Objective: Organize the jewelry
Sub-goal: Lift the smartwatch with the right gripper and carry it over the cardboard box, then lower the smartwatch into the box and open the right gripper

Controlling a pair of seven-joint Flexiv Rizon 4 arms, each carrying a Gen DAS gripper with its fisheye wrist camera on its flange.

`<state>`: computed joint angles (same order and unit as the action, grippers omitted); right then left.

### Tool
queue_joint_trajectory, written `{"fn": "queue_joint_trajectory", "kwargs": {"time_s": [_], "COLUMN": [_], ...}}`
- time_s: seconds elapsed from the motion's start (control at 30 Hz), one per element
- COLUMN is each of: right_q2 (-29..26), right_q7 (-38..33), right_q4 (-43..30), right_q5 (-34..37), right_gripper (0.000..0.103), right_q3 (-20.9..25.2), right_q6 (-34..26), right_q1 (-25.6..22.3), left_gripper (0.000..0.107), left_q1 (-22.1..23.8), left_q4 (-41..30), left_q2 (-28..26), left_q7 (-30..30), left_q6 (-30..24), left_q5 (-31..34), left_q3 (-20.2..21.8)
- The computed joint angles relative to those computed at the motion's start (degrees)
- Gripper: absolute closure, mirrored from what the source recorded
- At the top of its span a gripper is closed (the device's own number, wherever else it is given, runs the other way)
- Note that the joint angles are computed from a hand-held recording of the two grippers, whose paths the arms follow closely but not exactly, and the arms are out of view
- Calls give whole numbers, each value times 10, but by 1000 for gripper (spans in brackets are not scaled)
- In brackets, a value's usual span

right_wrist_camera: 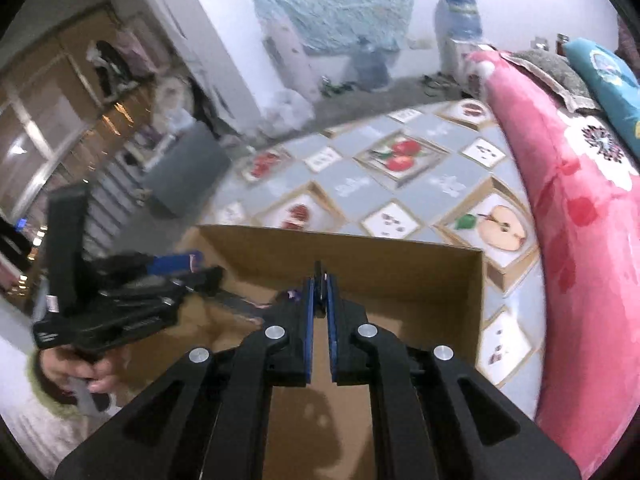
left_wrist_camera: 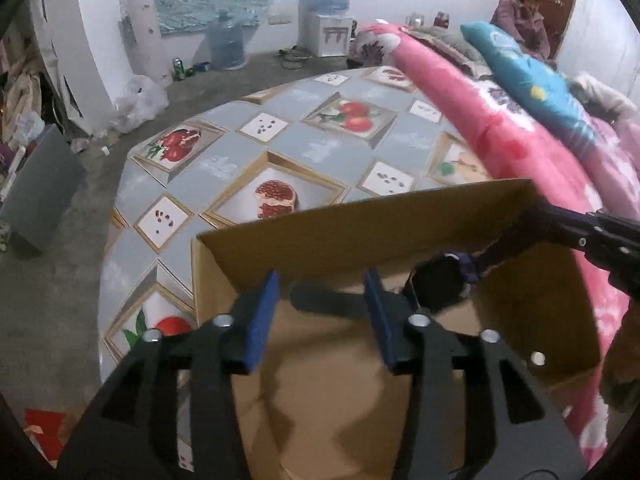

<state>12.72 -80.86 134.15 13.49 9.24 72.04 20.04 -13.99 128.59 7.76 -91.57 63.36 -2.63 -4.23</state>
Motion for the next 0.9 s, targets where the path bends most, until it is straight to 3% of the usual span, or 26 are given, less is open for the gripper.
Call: {"fn": "queue_joint_trajectory", "kwargs": {"time_s": [0.07,0.23,0.3,0.53,0.6,0.73,0.9], "right_q2": [-3,31,55,94,93,61,-42], "right_q7": [13,-14,-11,-11,-19,-19,-2], "right_q4": [12,30,43,45,40,14,-54], "right_q5": [-24,12,12,-7,-6,-30,-109], "right_gripper": [95,95,95,86,77,69,60], "right_q3": [6,-13,-14,-19,-19,-6,16], "right_q6": [20,28,30,-37,-53,-102,-195], "right_q1": [-13,-4,-8,4,12,15,9], "left_gripper": [50,49,43,31,27,24,24], "left_q1": [1,2,7,49,47,64,63], "left_q4": [6,41,51,111,140,182,207], "left_q2": [-2,31,51,167,198,241,234], "left_q7": [0,-8,-16,-71,-78,-93,-88], "left_q6": [12,60,71,93,102,99,105], "left_q5": [-3,1,15,74,72,77,67], "left_q3": [3,7,6,-6,3,-1,7]}}
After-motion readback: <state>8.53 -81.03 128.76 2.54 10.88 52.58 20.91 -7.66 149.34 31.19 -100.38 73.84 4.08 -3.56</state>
